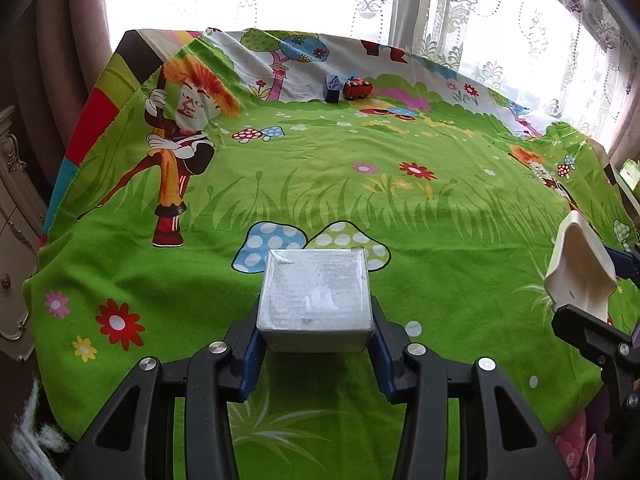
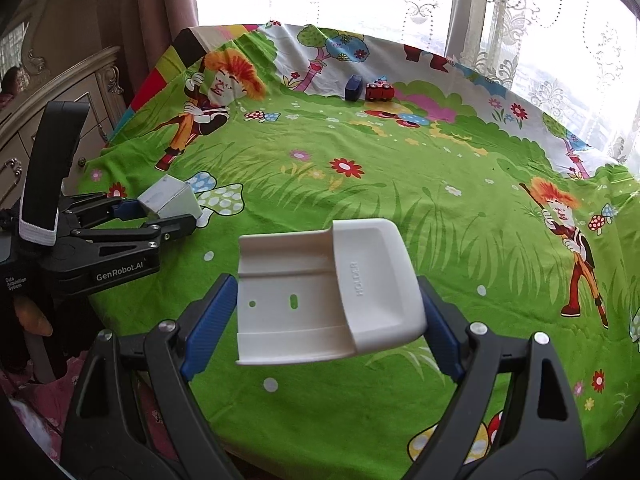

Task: Organize rigid objects
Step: 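Carry the tray and small white box over the cardboard box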

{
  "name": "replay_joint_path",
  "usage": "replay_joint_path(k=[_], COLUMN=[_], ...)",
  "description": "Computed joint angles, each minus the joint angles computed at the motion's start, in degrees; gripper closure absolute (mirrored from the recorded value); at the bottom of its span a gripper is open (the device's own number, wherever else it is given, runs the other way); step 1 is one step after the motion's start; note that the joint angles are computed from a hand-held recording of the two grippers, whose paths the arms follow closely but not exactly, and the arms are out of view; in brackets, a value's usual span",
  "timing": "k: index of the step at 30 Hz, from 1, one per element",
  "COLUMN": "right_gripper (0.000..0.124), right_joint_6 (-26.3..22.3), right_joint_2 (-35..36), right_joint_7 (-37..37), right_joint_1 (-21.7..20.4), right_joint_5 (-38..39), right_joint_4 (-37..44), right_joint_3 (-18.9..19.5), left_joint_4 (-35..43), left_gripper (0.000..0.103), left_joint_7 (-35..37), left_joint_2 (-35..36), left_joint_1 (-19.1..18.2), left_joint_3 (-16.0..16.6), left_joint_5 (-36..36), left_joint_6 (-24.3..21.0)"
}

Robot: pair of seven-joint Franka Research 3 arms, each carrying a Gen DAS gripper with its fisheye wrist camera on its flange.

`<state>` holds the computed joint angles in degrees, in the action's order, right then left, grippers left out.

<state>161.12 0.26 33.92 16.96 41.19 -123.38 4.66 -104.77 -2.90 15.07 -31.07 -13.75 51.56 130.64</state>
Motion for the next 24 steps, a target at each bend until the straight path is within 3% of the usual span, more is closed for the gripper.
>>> replay_joint_path(k=[10, 24], right_gripper=[0.035, 0.035], right_joint_6=[2.2, 5.4], right_joint_2=[-9.3, -22.4], right_joint_7=[-5.6, -7.3], right_joint_1=[2.2, 3.1], right_joint_5=[6.9, 8.4], right_joint_4=[-8.6, -19.8], right_joint_3=[-2.3, -9.8], left_joint_4=[-0.1, 12.1], left_gripper=[0.057, 0.057], left_joint_7=[0.9, 11.1], left_joint_2=[-2.1, 4.8], left_joint_1=[-2.7, -9.1], left_joint_3=[-2.1, -2.4], left_joint_5=[2.8, 3.7], left_joint_6=[-3.1, -6.3])
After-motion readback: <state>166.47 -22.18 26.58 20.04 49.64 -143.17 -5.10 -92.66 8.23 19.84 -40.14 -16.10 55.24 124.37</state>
